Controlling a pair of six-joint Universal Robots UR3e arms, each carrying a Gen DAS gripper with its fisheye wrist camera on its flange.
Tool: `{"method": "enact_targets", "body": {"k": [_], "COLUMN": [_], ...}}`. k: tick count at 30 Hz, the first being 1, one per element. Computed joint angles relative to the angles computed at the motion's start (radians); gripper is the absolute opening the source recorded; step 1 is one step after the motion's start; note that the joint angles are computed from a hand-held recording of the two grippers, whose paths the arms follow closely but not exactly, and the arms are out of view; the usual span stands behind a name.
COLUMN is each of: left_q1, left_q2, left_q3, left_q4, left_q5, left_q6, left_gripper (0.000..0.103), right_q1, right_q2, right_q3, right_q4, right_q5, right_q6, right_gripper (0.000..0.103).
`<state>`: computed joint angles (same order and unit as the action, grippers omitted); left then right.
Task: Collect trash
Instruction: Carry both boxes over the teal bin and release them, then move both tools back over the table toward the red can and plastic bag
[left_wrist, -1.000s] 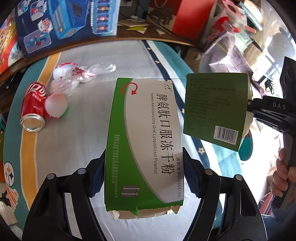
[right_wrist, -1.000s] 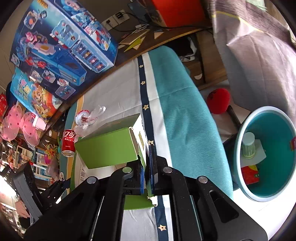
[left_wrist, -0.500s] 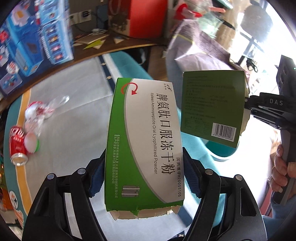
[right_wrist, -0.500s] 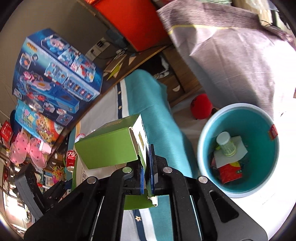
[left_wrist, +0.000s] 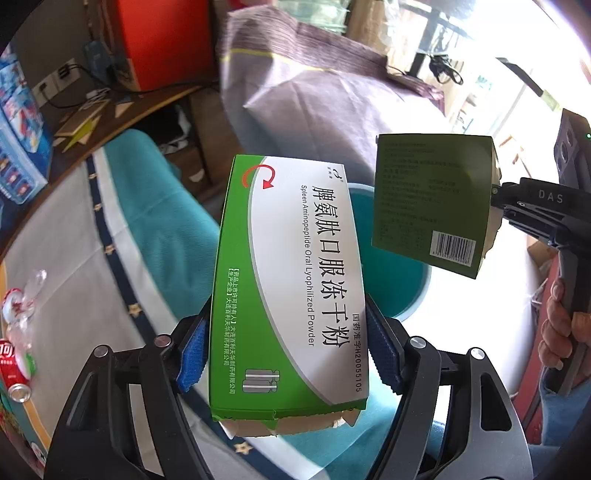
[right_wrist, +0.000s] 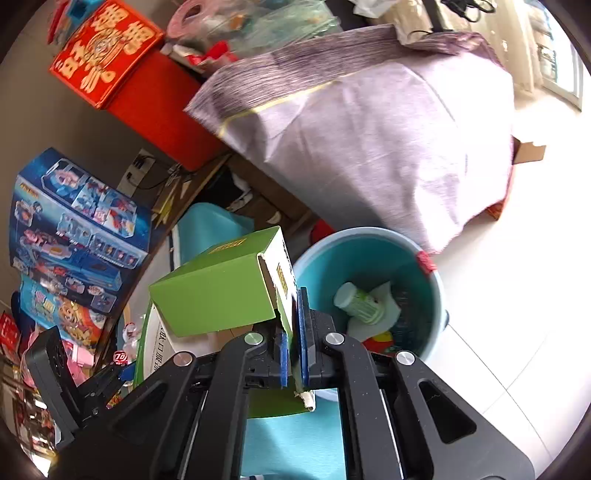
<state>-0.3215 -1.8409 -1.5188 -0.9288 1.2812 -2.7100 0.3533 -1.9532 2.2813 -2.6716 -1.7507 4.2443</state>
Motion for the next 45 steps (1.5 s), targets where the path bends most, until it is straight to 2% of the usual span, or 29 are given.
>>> {"method": "enact_targets", "body": {"k": [8,13,20,23,24,26,27,29,32,33,37,45], "left_q1": [-0.157,-0.205,-0.204,-0.204,-0.203,-0.204,-0.202,-0.198,-0.193,-0.191,-0.182,-0.158], "left_q2": [-0.18,-0.256,-0.305,-0.319,-0.32,-0.32,-0.317,-0.318,-0.322,-0.32,-0.311,-0.285], "left_q3": [0.203,0.294,0.342,0.362,0.362,0.359,0.351,0.35,0.35,0.343,0.321,0.279], "left_q4": [-0.067,-0.112,-0.152,-0.167,-0.164,-0.157,-0.148,-0.151,-0.159,-0.157,-0.153,-0.146], "left_q5": [0.036,0.054,0.079,0.091,0.097,0.108,0.109,0.108,0.11,0.112,0.112,0.098], "left_q6": [-0.069,-0.096,-0.117,-0.123,-0.124,-0.129,-0.132,-0.132,-0.133,-0.132,-0.126,-0.118], "left_gripper": [0.079,0.079,0.079,0.082,0.084,0.094,0.094,0.094,0.094,0.094,0.095,0.095], "right_q1": [-0.158,-0.235,-0.324,-0.303,-0.289,-0.285,-0.286,-0.276,-0.255,-0.258,-0.243,-0.213], "right_q2": [-0.246,-0.344,-0.37,-0.315,-0.286,-0.251,-0.237,-0.203,-0.163,-0.159,-0.124,-0.052], "right_q3": [0.143,0.191,0.248,0.235,0.226,0.217,0.216,0.211,0.197,0.197,0.172,0.136], "right_q4": [0.119,0.185,0.177,0.155,0.144,0.131,0.122,0.104,0.09,0.091,0.11,0.106], "right_q5": [0.078,0.123,0.201,0.18,0.166,0.168,0.178,0.181,0.168,0.176,0.171,0.183], "right_q6": [-0.065,-0.101,-0.152,-0.146,-0.142,-0.145,-0.146,-0.141,-0.13,-0.126,-0.11,-0.069], "right_gripper": [0.005,0.005,0.005,0.005,0.008,0.014,0.025,0.06,0.068,0.075,0.08,0.081]}}
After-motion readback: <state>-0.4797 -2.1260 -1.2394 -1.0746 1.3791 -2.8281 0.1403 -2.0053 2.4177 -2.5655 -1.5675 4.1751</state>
